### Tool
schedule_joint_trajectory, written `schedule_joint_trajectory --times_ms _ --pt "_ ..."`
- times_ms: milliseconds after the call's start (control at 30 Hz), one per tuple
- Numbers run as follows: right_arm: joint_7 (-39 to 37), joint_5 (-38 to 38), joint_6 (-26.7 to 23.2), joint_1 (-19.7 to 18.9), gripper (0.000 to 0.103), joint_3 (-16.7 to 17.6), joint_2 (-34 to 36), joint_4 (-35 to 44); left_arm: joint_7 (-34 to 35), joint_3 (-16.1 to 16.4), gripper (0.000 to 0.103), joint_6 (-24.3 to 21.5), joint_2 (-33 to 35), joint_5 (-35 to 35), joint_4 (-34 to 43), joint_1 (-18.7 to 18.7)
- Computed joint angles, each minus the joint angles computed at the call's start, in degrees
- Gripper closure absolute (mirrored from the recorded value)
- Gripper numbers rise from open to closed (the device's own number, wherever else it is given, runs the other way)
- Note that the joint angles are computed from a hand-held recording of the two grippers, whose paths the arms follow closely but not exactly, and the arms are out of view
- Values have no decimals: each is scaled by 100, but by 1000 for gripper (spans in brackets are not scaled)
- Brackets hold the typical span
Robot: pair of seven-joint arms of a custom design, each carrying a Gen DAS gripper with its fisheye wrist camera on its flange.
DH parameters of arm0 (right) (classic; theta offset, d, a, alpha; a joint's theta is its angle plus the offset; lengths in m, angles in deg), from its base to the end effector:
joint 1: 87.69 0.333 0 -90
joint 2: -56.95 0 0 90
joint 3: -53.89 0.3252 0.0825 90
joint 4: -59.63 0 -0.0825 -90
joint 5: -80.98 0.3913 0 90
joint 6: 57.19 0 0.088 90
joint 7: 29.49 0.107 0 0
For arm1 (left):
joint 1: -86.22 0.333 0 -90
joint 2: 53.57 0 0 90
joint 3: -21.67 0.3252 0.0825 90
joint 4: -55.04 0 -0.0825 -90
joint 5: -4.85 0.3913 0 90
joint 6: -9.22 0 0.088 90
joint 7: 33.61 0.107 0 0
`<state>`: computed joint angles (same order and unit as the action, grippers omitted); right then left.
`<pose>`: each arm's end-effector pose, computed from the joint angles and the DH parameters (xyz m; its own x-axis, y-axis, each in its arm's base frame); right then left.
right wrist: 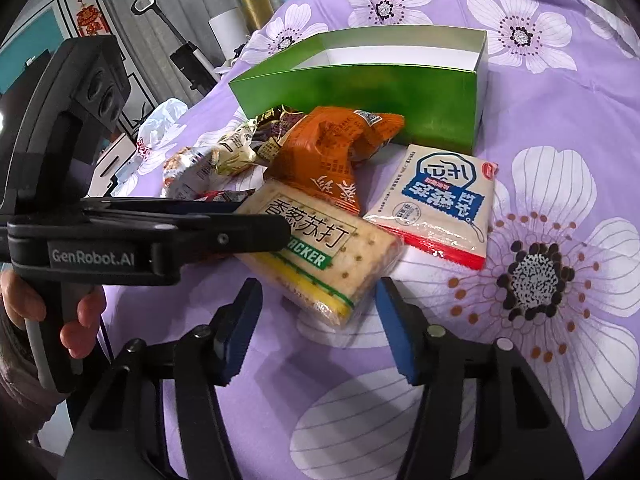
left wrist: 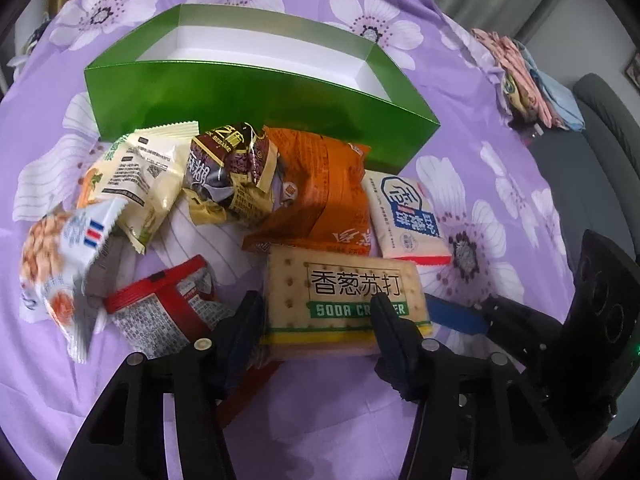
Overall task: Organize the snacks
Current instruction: 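Close the left gripper on the SODA CRACKER pack, then lift the cracker pack into the green box and open the left gripper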
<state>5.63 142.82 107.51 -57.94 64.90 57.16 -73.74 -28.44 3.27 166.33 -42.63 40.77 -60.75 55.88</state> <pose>0.4371 0.3108 0.3801 0.6793 -0.6910 -0.2472 -0.6642 -0.4357 -0.6074 0.4050 -0.4834 0.4222 0.0361 -0.9305 0.3644 -0.8626 -0.2131 -0.4588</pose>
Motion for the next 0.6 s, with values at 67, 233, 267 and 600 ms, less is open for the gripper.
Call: schedule_joint_trajectory --times_ms 67,233,267,600 --pt "59 -184 108 15 53 12 10 -24 -110 22 48 -82 9 77 26 -46" --pt "-71 -45 309 36 58 35 38 -35 -360 45 48 -313 34 305 129 -142" --pt "-132 12 390 53 59 52 29 -53 -454 54 51 -331 19 349 124 -156" --pt "-447 573 365 141 60 22 -302 -176 -862 -9 52 -564 -262 708 95 -219"
